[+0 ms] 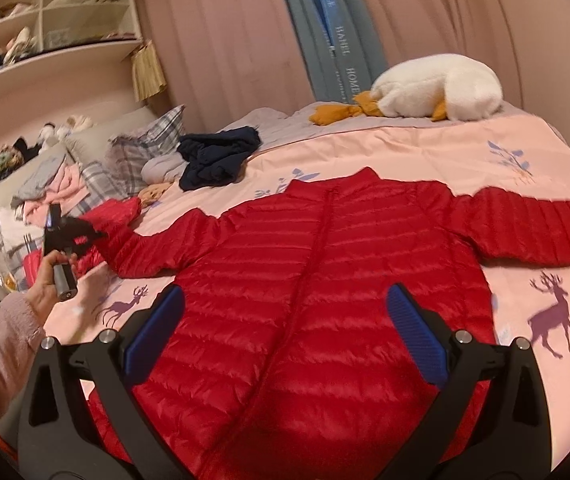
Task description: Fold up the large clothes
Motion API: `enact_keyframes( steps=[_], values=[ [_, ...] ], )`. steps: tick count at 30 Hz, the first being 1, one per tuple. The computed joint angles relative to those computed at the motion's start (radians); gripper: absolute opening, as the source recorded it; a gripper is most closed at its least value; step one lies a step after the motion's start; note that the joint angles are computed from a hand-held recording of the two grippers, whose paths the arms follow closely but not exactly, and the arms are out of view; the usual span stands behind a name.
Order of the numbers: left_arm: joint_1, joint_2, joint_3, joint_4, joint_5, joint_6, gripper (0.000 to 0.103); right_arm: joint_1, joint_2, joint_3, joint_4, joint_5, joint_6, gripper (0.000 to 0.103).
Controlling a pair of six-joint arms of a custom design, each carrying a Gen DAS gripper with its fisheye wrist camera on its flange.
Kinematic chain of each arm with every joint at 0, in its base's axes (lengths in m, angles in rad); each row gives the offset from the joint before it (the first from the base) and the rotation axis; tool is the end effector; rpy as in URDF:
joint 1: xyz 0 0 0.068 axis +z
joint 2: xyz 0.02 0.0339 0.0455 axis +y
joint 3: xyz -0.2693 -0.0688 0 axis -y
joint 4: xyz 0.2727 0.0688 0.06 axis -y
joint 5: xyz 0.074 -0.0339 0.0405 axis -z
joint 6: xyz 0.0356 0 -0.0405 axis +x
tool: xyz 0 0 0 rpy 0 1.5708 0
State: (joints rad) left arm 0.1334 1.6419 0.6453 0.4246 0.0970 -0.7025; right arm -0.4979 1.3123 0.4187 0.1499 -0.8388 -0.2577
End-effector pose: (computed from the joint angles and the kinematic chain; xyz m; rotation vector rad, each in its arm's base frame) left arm 0.3272 0.0404 0.1265 -0.8286 2.0073 -0.4336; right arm 0.2242 -0.0917 0.1327 -0.1520 2.0748 0.5156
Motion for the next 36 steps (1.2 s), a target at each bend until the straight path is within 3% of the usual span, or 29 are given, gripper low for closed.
enact_keyframes(
  steps=[4, 8, 15, 18, 19, 20, 21, 22, 23, 26, 30, 36],
  values=[
    [-0.237, -0.123, 0.089, -0.138, -0.103, 0.075, 0.007, -0.079, 0.016, 0.019, -0.066, -0.058, -0.037, 0.101],
    [-0.479, -0.105, 0.231, -0.225, -0.182, 0.132, 0.007, -0.149, 0.034, 0.042, -0.123, -0.099, -0.073, 0.101],
    [-0.759, 0.235, 0.587, -0.347, -0.182, 0.128, 0.007, -0.236, 0.119, 0.108, -0.223, -0.128, -0.134, 0.101],
    [-0.809, 0.398, 0.753, -0.43, -0.159, 0.125, 0.013, -0.263, 0.164, 0.139, -0.263, -0.129, -0.16, 0.101],
    [-0.823, 0.44, 0.792, -0.45, -0.151, 0.12, 0.023, -0.27, 0.18, 0.149, -0.274, -0.13, -0.166, 0.101],
    [-0.826, 0.475, 0.825, -0.466, -0.129, 0.122, 0.045, -0.277, 0.195, 0.16, -0.283, -0.129, -0.17, 0.101],
    [-0.834, 0.516, 0.871, -0.495, -0.11, 0.128, 0.058, -0.286, 0.215, 0.174, -0.296, -0.13, -0.175, 0.101],
    [-0.841, 0.54, 0.897, -0.518, -0.126, 0.123, 0.081, -0.293, 0.233, 0.189, -0.311, -0.132, -0.181, 0.101],
    [-0.847, 0.553, 0.913, -0.528, -0.14, 0.117, 0.084, -0.3, 0.252, 0.205, -0.327, -0.131, -0.184, 0.101],
    [-0.836, 0.496, 0.785, -0.427, -0.07, 0.101, 0.084, -0.314, 0.294, 0.245, -0.356, -0.136, -0.186, 0.101],
    [-0.785, 0.308, 0.447, -0.175, -0.032, 0.06, 0.092, -0.307, 0.325, 0.312, -0.39, -0.127, -0.168, 0.101],
    [-0.566, 0.138, 0.068, 0.056, 0.075, -0.079, 0.092, -0.167, 0.476, 0.546, -0.48, -0.037, -0.123, 0.101]
  ],
)
